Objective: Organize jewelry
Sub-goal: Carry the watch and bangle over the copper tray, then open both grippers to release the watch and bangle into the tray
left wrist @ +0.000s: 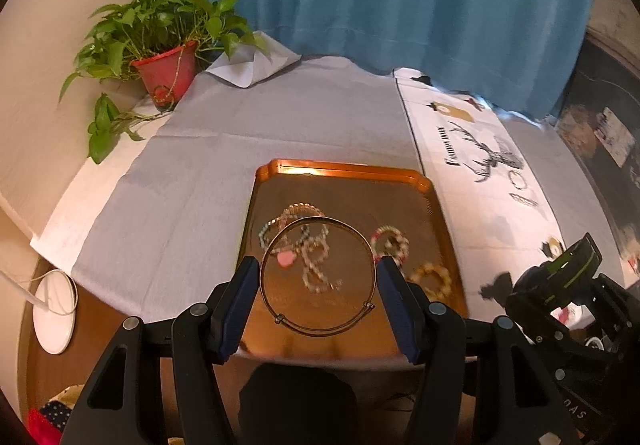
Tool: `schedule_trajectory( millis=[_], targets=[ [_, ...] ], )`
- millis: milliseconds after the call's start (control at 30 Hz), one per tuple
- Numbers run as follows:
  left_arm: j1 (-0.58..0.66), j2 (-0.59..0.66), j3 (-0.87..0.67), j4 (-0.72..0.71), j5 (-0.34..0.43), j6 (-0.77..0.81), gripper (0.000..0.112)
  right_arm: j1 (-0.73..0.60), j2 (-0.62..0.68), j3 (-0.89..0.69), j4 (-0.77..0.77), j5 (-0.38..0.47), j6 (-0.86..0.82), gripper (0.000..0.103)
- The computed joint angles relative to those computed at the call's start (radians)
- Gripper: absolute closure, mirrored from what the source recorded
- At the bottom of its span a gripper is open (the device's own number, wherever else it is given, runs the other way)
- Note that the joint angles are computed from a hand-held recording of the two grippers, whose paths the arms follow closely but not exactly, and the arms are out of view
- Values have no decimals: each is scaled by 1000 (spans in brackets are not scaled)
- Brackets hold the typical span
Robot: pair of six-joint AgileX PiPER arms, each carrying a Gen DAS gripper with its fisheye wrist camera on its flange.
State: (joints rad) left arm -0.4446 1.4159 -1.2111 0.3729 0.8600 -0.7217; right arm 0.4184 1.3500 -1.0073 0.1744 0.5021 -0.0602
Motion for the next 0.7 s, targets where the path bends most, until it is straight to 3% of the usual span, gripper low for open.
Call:
schedule_trajectory(
  millis=[367, 700],
  targets=[
    [139, 243, -129, -82, -94, 154, 56, 20, 350, -282, 37, -13, -35, 48],
    [174, 392, -208, -83, -115, 186, 56, 21, 531, -454, 43, 32, -52, 48]
  ],
)
